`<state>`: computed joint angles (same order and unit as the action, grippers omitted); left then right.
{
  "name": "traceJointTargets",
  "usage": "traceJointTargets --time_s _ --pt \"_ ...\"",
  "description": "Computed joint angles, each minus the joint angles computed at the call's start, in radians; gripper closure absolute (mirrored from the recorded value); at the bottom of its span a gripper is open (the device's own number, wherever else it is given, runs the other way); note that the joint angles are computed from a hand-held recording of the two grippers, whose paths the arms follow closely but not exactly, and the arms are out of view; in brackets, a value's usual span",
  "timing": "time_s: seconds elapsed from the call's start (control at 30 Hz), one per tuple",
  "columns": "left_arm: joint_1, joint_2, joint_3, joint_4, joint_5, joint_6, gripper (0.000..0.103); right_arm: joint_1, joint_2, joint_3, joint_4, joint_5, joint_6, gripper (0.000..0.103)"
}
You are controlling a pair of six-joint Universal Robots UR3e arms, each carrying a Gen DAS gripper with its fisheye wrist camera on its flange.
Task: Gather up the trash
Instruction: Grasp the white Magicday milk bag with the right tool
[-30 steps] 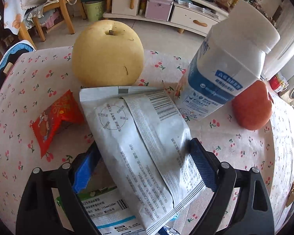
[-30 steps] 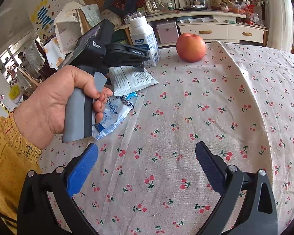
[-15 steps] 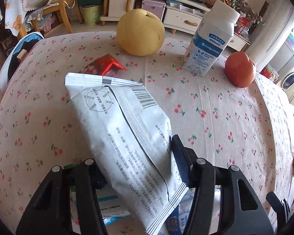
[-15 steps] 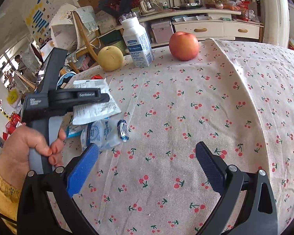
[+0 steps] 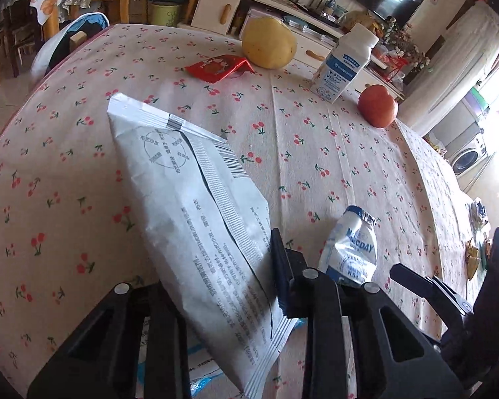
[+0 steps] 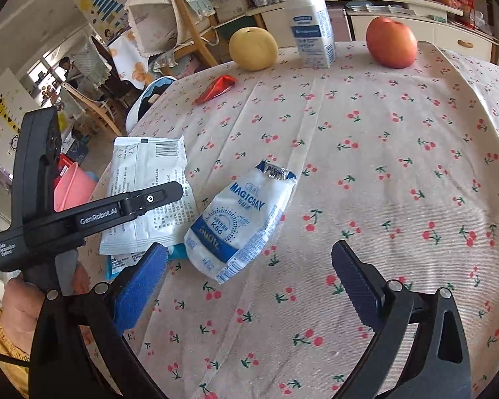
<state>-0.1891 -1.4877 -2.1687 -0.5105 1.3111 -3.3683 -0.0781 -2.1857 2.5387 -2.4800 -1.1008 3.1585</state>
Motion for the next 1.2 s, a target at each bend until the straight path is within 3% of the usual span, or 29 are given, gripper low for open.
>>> traceJointTargets --time_s 0.2,0.37,0.6,0.67,0.7,0.87,0.93,1.2 --pt "0.143 0.230 -0.169 -0.019 -0.125 0.057 0.081 0.073 0.120 0.007 -0.203 -0.048 0.078 0.005" --pt "0.281 0.420 -0.282 -0.056 -0.228 0.122 0.081 0.175 0.277 -0.020 -0.371 -0.164 0.148 0.005" --pt "0.481 0.604 -0.354 -0.173 -0.346 0.247 0.082 0.289 0.429 -0.087 -0.491 -0.286 0.202 0.006" --pt "0.538 0.650 -0.370 -0.212 -0.370 0.284 0.082 0.337 0.466 -0.119 -0.498 -0.349 0.211 0.016" --pt "0.561 0.667 -0.376 -0.231 -0.383 0.302 0.082 0.357 0.481 -0.136 -0.493 -0.379 0.211 0.026" --pt "0.668 0.738 -0.393 -0.350 -0.444 0.395 0.082 0.420 0.540 -0.173 -0.509 -0.477 0.208 0.032" --pt "0.707 0.759 -0.389 -0.402 -0.471 0.427 0.082 0.423 0.542 -0.175 -0.512 -0.482 0.201 0.050" --pt "0.800 0.792 -0.386 -0.497 -0.520 0.507 0.082 0.421 0.535 -0.171 -0.502 -0.498 0.182 0.077"
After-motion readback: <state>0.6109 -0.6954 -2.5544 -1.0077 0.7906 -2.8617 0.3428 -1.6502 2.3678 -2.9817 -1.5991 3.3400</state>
